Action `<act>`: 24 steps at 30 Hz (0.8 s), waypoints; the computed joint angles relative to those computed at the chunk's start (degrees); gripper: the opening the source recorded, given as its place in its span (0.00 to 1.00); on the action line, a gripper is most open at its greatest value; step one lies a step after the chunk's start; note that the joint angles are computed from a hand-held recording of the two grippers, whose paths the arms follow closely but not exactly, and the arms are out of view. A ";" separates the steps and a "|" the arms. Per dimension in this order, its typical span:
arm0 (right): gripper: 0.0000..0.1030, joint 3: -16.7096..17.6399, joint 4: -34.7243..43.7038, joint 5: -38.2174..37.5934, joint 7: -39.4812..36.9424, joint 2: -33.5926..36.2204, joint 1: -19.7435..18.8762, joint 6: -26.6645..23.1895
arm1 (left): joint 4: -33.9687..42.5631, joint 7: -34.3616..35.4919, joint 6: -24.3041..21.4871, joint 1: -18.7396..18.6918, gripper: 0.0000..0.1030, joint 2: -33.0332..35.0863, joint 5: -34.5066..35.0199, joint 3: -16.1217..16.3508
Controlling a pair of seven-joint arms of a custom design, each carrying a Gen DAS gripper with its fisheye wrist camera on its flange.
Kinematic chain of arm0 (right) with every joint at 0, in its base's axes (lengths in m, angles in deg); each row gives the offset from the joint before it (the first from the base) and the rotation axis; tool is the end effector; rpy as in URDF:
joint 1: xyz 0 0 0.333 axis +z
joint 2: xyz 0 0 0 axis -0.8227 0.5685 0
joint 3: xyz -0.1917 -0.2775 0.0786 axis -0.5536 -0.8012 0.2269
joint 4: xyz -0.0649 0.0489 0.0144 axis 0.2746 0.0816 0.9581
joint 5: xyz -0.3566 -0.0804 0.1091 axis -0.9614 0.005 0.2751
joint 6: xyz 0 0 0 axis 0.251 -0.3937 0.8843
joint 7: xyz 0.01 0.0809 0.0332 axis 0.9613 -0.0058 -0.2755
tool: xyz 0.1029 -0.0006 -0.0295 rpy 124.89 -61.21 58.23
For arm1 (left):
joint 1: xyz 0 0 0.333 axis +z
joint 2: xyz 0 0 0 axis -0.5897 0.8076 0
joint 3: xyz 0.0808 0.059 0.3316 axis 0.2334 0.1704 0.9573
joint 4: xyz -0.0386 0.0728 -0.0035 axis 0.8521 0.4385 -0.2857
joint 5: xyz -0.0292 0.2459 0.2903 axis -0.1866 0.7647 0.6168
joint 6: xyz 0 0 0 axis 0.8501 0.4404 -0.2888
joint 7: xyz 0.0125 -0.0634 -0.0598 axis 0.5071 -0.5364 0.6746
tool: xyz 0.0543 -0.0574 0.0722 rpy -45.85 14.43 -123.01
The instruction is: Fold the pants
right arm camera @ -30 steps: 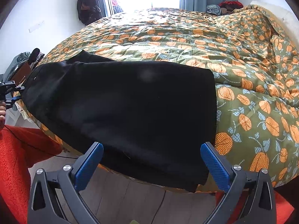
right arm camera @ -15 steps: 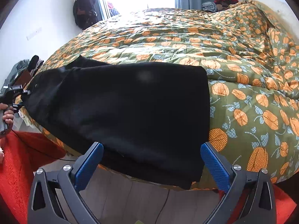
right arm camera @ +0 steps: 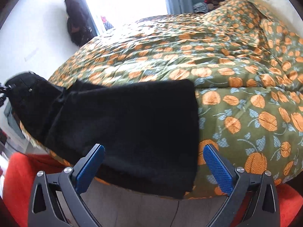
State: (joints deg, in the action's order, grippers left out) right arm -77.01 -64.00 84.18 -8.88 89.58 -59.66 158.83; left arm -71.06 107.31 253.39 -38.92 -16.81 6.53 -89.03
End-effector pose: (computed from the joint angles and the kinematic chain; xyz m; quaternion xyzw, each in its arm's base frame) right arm 0.6078 -0.0551 0.4062 -0.6953 0.6276 -0.1287 0.3257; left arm 0.5767 -0.1131 0.5731 -0.7117 0.5603 -0.3685 0.2094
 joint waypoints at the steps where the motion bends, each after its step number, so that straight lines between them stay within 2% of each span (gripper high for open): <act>1: 1.00 -0.24 0.39 0.18 0.85 0.30 -0.16 0.07 | 1.73 3.05 -0.21 -1.19 0.17 1.45 -1.29 -1.21; 2: 1.00 -0.45 0.69 0.30 1.87 0.58 -0.34 0.13 | 3.94 7.13 -0.49 -2.76 0.17 3.91 -3.29 -2.99; 4: 1.00 -0.87 1.43 0.40 4.19 1.25 -1.00 -0.36 | 8.11 8.53 -2.58 -5.78 0.21 9.01 -2.59 -4.52; 5: 1.00 -1.02 1.70 0.29 5.24 1.50 -1.29 -0.49 | 10.49 8.59 -4.91 -7.27 0.24 12.00 -3.01 -5.15; 7: 1.00 -1.24 2.13 0.44 7.37 1.94 -2.04 -0.72 | 15.32 10.46 -10.89 -8.63 0.38 17.82 -6.72 -7.24; 9: 1.00 -1.16 2.36 1.54 8.28 2.05 -3.04 -1.09 | 19.55 9.54 -17.82 -11.74 0.41 22.62 -5.93 -6.47; 10: 1.00 -0.98 2.37 2.87 7.81 1.94 -3.72 -1.31 | 20.00 9.64 -19.81 -13.19 0.41 23.70 -4.78 -6.14; 13: 1.00 -0.59 2.45 9.88 3.85 1.01 -6.07 -3.45 | 14.60 17.80 -16.01 -10.82 0.43 20.61 -10.40 -10.07; 14: 1.00 -0.69 2.60 13.57 1.49 0.65 -7.15 -5.49 | 12.55 19.59 -14.61 -10.80 0.44 18.76 -10.55 -9.88; 16: 1.00 -1.62 2.93 18.95 -1.48 0.41 -8.00 -8.86 | 8.93 18.68 -11.94 -11.92 0.55 15.28 -8.24 -7.26; 18: 1.00 -2.64 3.30 22.84 -3.35 0.38 -7.78 -9.78 | 5.08 16.31 -8.43 -11.42 0.57 11.76 -7.53 -5.11; 21: 1.00 -3.52 4.04 23.38 -3.77 0.29 -6.52 -10.49 | 2.90 12.05 -5.35 -9.70 0.57 9.85 -6.83 -2.52; 22: 1.00 -3.70 4.20 22.75 -2.67 0.15 -6.34 -12.21 | 2.66 10.25 -4.81 -9.10 0.55 9.92 -6.26 -1.61; 24: 1.00 -3.70 4.87 23.74 -0.26 0.25 -6.96 -20.02 | 2.08 6.69 -4.61 -7.93 0.51 10.67 -5.24 -0.17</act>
State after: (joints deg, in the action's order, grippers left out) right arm -80.71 -59.13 107.91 -9.14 89.82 -66.62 138.82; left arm -68.97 114.00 248.78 -46.85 -6.14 1.30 -89.20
